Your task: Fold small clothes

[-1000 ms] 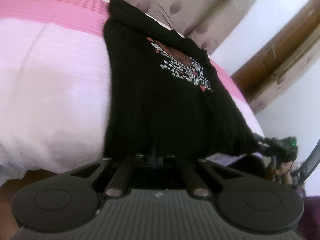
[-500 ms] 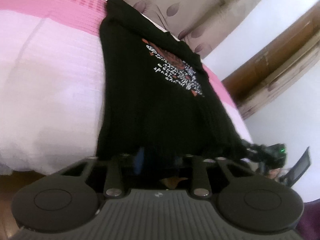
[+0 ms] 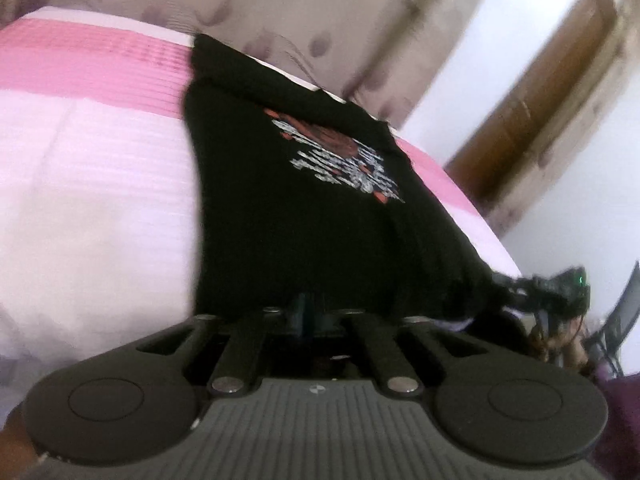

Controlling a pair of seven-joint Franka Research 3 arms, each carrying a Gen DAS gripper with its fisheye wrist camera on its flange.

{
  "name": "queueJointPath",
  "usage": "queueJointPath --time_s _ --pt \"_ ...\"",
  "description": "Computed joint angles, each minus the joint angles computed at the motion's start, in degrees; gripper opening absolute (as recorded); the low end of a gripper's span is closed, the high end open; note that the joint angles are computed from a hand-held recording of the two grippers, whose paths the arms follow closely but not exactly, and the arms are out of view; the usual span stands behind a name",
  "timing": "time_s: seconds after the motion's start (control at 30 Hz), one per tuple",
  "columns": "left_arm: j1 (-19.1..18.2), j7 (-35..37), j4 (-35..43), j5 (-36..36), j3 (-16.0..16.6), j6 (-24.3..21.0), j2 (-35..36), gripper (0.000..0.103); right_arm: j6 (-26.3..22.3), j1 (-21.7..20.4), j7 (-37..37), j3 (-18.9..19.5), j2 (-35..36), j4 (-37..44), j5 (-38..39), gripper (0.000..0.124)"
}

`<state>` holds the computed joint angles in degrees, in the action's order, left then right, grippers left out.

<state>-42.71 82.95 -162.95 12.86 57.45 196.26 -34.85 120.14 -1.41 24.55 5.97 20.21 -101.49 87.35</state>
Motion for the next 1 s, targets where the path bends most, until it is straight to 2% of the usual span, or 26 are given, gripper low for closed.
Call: queueJointPath --time_s 0.03,0.07,0.1,0.17,0.2,0.23,0.3,0.33,0.4,0.43,0.47,0.5,0.53,0.57,0.7,0.87,0.93,0.97,1.0 --pt "3.4 -0.4 -0.8 -0.3 -2.9 -0.3 0.0 0.07 -0.1 0.0 0.2 0.0 0.1 0.1 0.0 0.034" --pt "6.9 -0.6 -2.0 -0.4 -5.6 0.6 -0.1 0.1 -0.3 -0.1 0.4 0.0 0.2 0.2 0.1 0.034" --pt "10.1 -0.7 -3.4 0.0 -8.0 2.2 -0.1 0.102 -0.5 -0.2 0.5 0.1 0.4 0.3 0.3 0.034" --pt "11.8 -0.4 -3.6 2.7 -8.3 -0.3 -1.3 0.102 -1.0 -0.5 0.4 0.1 0.7 0.3 0.8 0.034" --pt "11.4 -0.1 -3.3 3.0 -7.6 -1.6 -1.5 0.102 -1.0 -0.5 0.6 0.2 0.8 0.3 1.1 0.034" --pt "10.0 0.2 -3.0 2.7 -6.1 -2.3 -1.7 0.101 -0.8 -0.5 0.6 0.3 0.7 0.3 1.2 0.034" --pt "3.6 2.1 -1.2 1.9 0.4 -6.9 -4.4 0.089 -0.3 -0.3 0.5 0.3 0.5 0.1 1.2 0.034" --pt "1.5 2.9 -0.4 1.0 2.1 -8.3 -4.6 0.085 -0.2 -0.2 0.5 0.3 0.3 0.0 1.1 0.034" --pt "-0.5 3.6 0.4 -1.0 2.9 -6.8 -2.0 0.083 -0.2 -0.2 0.5 0.2 0.3 0.0 1.0 0.034" --pt "-2.3 4.3 0.6 -1.9 4.6 -6.2 -2.3 0.081 -0.2 -0.2 0.6 0.2 0.3 0.0 1.0 0.034" --pt "-4.0 4.8 0.8 -3.0 6.2 -5.7 -2.9 0.07 -0.2 -0.2 0.6 0.2 0.2 -0.1 1.0 0.034" --pt "-4.9 5.2 0.9 -3.9 6.8 -5.2 -3.0 0.039 -0.2 -0.2 0.6 0.1 0.1 -0.2 1.0 0.034" --pt "-4.0 5.6 0.7 -4.6 5.6 -5.0 -2.0 0.017 -0.2 -0.2 0.5 0.1 0.2 -0.2 1.0 0.034" --pt "-2.7 6.0 0.7 -5.3 3.6 -4.2 -0.1 0.012 -0.3 -0.2 0.4 0.1 0.2 -0.1 1.0 0.035" --pt "-2.3 5.8 -0.7 -5.7 2.2 1.2 -0.1 0.012 0.1 0.0 -1.4 0.1 -0.3 -0.7 1.3 0.035" --pt "-4.5 2.9 0.6 -2.7 5.0 1.8 -0.3 0.013 -0.2 0.2 -1.4 -0.1 -0.5 -0.7 0.8 0.035" --pt "-4.2 2.3 0.8 -2.2 4.6 1.7 0.7 0.014 -0.7 0.2 0.0 -0.1 -0.1 -0.2 0.3 0.035" --pt "-5.1 1.9 1.2 -2.0 5.3 1.7 1.1 0.015 -1.0 0.1 0.4 -0.1 0.1 0.1 0.2 0.036" --pt "-5.6 1.5 1.5 -1.8 5.6 2.0 1.5 0.021 -1.0 0.1 0.7 -0.1 0.2 0.2 0.1 0.036"
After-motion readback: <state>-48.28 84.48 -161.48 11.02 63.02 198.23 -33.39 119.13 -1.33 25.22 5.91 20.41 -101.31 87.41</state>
